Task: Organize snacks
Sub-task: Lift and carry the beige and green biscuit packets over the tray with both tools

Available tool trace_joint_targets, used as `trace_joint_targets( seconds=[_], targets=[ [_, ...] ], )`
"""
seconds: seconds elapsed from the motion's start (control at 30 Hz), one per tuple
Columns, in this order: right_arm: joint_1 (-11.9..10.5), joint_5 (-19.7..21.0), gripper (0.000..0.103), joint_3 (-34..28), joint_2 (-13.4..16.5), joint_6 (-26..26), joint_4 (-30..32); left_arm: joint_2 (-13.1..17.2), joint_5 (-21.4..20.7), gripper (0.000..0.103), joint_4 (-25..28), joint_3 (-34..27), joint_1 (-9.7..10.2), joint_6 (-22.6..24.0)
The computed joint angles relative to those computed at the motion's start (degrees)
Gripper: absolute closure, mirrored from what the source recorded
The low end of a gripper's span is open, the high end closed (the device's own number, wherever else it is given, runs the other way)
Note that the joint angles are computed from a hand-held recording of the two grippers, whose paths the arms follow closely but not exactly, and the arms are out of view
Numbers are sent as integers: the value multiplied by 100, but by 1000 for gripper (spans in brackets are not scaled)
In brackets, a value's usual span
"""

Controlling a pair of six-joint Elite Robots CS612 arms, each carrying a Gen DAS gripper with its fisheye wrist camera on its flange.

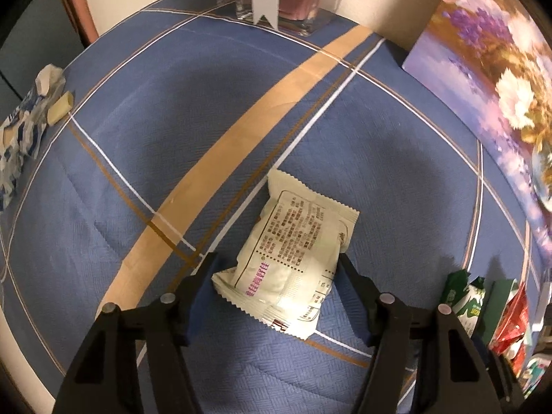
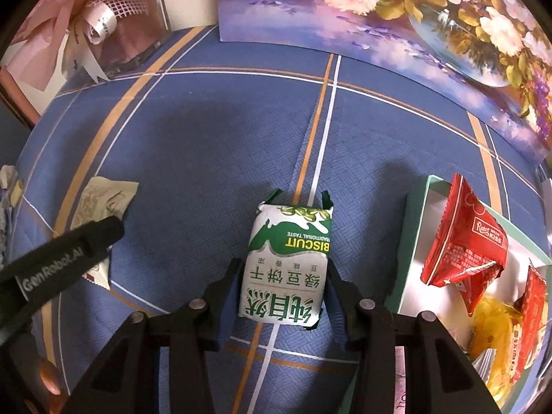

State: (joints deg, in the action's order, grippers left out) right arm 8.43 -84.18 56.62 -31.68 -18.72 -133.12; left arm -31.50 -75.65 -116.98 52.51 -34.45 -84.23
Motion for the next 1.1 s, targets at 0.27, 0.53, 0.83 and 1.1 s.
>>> trace_joint_targets(
  seconds=[0.27, 0.53, 0.83, 1.1],
  targets=[
    [-102, 275, 60, 341, -232, 120, -123, -75, -80, 38, -115, 66, -39, -68],
    [-318, 835, 60, 976, -689, 358, -488, -90, 114, 38, -15, -169, -188, 182],
    [-608, 1179, 60, 1528, -1071, 749, -782, -182, 148, 38, -365, -226, -353, 634],
    [-921, 1086, 60, 1992, -1380, 1139, -1226, 22, -238, 38, -846, -561, -502, 1277]
  ],
)
